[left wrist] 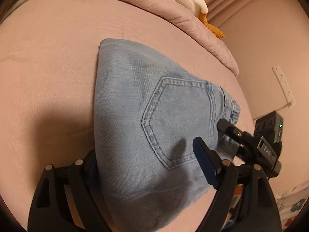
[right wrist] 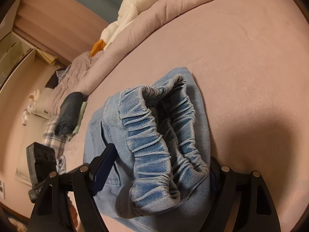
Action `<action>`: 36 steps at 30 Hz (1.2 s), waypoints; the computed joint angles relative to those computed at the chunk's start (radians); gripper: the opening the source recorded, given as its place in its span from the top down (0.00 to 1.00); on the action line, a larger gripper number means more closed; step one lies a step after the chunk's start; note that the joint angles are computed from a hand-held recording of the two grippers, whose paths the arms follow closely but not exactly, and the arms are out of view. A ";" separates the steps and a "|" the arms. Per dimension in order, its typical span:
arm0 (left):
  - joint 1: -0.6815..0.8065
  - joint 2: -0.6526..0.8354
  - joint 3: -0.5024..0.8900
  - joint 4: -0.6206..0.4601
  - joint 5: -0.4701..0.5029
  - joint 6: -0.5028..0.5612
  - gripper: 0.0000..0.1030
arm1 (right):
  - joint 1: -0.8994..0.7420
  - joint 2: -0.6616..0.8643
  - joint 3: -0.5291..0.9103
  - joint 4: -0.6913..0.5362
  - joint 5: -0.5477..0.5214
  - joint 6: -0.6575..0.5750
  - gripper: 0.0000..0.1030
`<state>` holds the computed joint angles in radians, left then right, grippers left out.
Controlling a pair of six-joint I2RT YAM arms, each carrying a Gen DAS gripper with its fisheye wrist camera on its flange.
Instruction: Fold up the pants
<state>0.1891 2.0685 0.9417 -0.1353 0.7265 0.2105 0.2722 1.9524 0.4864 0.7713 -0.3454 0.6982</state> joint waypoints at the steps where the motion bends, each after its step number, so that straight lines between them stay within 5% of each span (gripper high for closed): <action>1: -0.005 -0.005 -0.009 0.011 -0.016 0.010 0.20 | 0.001 0.001 0.003 -0.001 0.001 -0.003 0.21; 36: -0.064 -0.045 -0.084 0.132 -0.147 0.036 0.28 | 0.028 -0.008 0.015 -0.034 0.039 -0.022 0.21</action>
<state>0.1247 2.0232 0.8575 -0.0031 0.5791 0.2461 0.3001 1.9440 0.5010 0.7369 -0.3067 0.6763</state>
